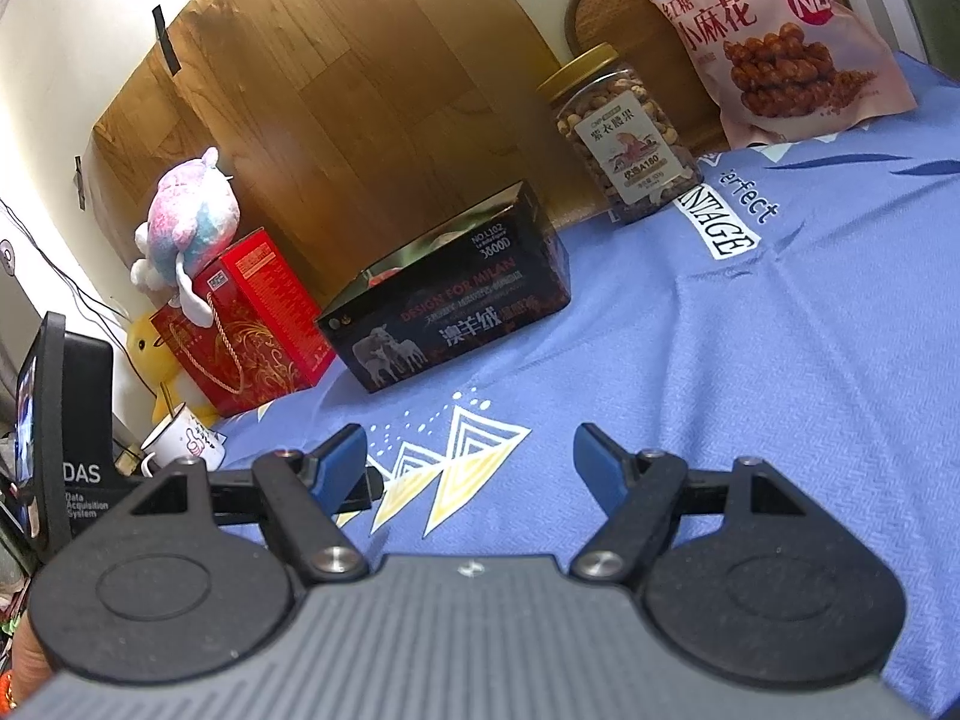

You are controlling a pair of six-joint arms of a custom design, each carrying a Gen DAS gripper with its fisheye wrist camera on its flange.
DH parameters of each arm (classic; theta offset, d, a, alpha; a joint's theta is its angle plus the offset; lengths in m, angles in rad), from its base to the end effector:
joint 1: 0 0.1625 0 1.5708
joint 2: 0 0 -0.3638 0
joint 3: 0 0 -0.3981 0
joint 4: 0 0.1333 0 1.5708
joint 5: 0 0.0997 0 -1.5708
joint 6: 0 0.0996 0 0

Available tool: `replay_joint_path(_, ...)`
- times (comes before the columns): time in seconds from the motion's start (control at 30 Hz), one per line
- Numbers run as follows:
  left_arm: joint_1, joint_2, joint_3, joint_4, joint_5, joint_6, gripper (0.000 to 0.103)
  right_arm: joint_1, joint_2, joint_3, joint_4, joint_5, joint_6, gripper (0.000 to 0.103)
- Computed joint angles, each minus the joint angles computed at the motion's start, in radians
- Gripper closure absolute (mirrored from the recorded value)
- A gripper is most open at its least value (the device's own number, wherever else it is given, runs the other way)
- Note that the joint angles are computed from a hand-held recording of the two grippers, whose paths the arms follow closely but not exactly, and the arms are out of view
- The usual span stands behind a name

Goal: Organize snacks

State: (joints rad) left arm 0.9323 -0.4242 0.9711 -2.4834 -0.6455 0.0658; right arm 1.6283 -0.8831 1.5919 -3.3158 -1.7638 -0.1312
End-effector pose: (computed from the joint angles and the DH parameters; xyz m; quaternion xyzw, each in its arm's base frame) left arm -0.2976 -0.7581 0.0849 0.2273 0.8539 -0.2801 0.3750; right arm 0.1524 -0.6604 0.2205 0.0340 -0.8654 0.4895 0.1018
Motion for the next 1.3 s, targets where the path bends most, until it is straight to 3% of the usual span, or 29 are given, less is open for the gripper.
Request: replay_joint_path(1.3,0.009,0.031,-0.060,0.076,-0.013,-0.039,0.000,-0.006,0.001,-0.008,0.017,-0.002,0.016,0.025)
